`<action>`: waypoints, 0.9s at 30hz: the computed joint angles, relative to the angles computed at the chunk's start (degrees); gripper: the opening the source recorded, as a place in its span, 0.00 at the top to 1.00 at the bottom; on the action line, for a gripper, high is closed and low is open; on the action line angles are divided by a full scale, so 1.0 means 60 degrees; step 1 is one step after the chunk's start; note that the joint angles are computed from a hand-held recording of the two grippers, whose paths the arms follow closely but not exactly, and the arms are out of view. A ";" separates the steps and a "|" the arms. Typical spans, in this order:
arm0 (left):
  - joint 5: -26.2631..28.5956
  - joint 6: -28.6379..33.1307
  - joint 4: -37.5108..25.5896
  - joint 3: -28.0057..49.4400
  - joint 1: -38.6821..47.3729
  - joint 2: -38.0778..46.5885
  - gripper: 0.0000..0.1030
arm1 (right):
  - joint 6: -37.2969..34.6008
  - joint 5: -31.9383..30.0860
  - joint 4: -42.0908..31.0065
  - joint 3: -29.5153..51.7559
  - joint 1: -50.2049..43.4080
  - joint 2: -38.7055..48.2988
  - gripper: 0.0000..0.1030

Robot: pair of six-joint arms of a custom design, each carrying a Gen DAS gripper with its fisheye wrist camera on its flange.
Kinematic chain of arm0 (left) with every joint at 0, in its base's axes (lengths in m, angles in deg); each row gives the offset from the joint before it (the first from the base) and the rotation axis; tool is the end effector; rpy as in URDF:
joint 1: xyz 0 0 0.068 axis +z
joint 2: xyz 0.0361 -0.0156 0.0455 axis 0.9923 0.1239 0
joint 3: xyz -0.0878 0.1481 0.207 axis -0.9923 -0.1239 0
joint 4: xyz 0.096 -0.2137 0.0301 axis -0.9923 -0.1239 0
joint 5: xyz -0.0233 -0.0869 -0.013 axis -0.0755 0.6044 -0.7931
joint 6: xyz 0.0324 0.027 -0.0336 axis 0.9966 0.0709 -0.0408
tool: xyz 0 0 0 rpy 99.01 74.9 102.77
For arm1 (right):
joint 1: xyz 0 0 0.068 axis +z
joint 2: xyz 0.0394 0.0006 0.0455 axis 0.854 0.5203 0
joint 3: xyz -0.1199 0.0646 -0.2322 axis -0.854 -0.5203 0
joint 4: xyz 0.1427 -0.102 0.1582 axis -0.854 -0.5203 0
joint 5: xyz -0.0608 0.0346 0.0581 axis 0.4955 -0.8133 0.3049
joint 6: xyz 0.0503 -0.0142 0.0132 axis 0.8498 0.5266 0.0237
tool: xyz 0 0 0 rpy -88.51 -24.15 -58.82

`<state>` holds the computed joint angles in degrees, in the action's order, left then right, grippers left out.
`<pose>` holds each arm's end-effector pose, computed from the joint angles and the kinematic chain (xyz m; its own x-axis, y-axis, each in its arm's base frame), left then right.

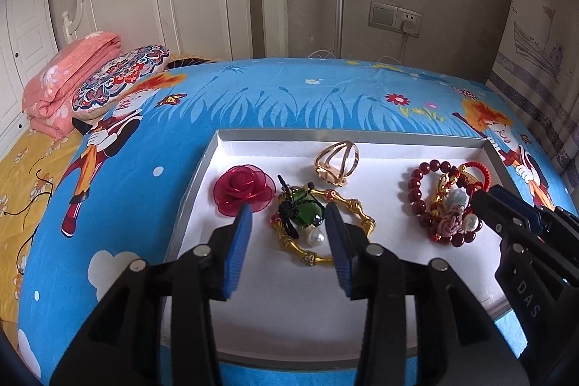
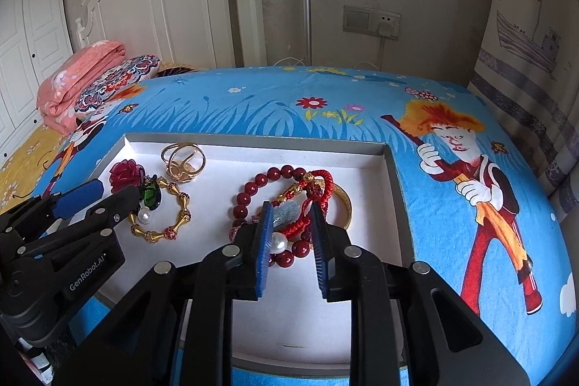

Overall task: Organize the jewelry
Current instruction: 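Carry the pearl into the tray and open the left tool while the right tool releases its pearl there, then withdraw both open tools back from the silver tray and hold them still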

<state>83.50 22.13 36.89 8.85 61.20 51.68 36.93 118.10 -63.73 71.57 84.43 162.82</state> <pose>0.3246 -0.1273 0.1601 -0.6416 0.2474 -0.7261 0.3332 0.9425 0.0267 0.2684 0.1102 0.1283 -0.6085 0.1970 -0.7687 0.2694 0.9624 0.0333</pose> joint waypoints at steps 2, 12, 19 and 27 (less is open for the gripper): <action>-0.0042 -0.0006 0.0166 -0.0120 0.0022 -0.0106 0.39 | 0.0047 0.0071 0.0087 -0.0104 0.0002 -0.0076 0.57; 0.0055 0.0017 0.0564 -0.0800 0.0222 -0.1238 0.15 | 0.0032 0.0868 -0.0252 -0.0391 0.0479 -0.0840 0.46; -0.0038 0.0264 0.0863 -0.1458 0.0186 -0.2139 0.08 | 0.0338 0.1540 -0.0711 -0.0601 0.0922 -0.1441 0.34; 0.0253 0.0269 0.1036 -0.2558 0.0372 -0.3490 0.05 | 0.1107 0.2021 -0.1187 -0.1120 0.1572 -0.2414 0.19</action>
<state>85.01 23.74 43.11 -6.49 63.43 30.74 43.57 130.23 -70.85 64.86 93.86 148.34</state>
